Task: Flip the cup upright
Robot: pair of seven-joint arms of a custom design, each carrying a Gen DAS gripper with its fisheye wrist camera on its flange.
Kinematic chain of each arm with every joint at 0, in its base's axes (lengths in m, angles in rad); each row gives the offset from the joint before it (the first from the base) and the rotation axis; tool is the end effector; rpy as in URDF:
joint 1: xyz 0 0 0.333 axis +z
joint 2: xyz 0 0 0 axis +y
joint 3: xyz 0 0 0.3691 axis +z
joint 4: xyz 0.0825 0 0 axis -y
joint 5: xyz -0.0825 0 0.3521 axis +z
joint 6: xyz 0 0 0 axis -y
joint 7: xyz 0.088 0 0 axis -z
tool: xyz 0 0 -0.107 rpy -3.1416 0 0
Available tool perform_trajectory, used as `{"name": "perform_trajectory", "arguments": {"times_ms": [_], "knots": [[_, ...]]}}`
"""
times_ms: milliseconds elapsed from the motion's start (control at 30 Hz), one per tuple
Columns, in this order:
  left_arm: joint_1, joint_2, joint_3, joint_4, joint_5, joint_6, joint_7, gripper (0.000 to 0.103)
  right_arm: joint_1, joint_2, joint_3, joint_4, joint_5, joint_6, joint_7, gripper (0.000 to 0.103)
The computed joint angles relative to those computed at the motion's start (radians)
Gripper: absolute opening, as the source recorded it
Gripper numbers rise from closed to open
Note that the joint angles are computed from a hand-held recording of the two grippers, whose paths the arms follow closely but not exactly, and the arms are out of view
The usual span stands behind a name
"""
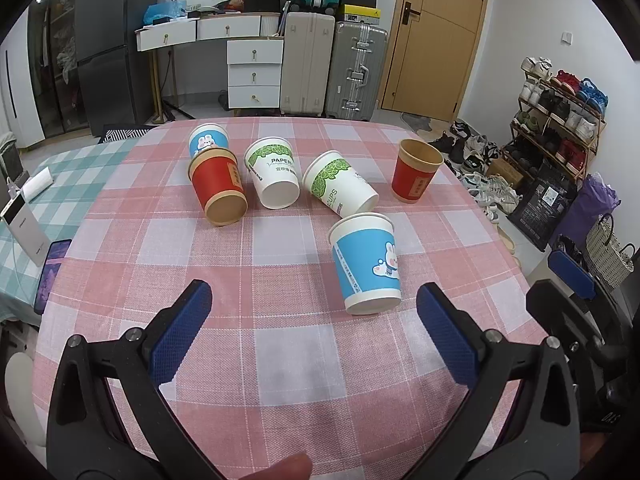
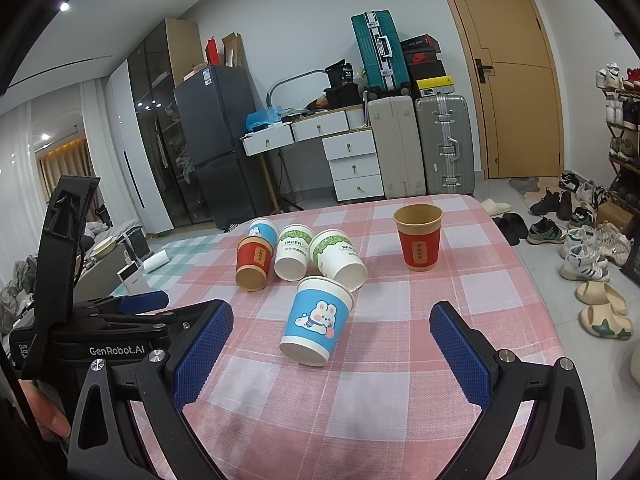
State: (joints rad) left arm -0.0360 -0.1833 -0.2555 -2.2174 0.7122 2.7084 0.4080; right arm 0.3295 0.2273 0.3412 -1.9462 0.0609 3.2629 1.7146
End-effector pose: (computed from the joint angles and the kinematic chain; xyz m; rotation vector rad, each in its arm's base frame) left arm 0.4687 -0.1746 0.5869 -1.9816 1.4537 -0.7648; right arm 0.5140 0.3698 0.5776 -1.7205 1.1314 -0.3701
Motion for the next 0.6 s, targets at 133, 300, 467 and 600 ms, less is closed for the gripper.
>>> {"name": "perform_trajectory", "arguments": {"times_ms": [133,300,467,600], "knots": [[0.000,-0.001,0.000,0.000,0.002,-0.002,-0.002,0.102,-0.006,0.001,0.006,0.000,0.001,0.001,-0.002,0.101],[0.001,0.004,-0.002,0.002,0.012,-0.001,-0.011,0.102,-0.015,0.002,0.015,-0.001,0.002,0.002,-0.005,0.101],[-0.004,0.004,0.002,0.003,0.003,-0.002,-0.003,0.102,-0.012,0.001,0.012,-0.001,0.002,0.004,-0.003,0.101],[-0.004,0.004,0.002,0.002,0.005,-0.002,-0.003,0.102,-0.018,0.002,0.019,-0.001,0.001,0.003,-0.004,0.101]]}}
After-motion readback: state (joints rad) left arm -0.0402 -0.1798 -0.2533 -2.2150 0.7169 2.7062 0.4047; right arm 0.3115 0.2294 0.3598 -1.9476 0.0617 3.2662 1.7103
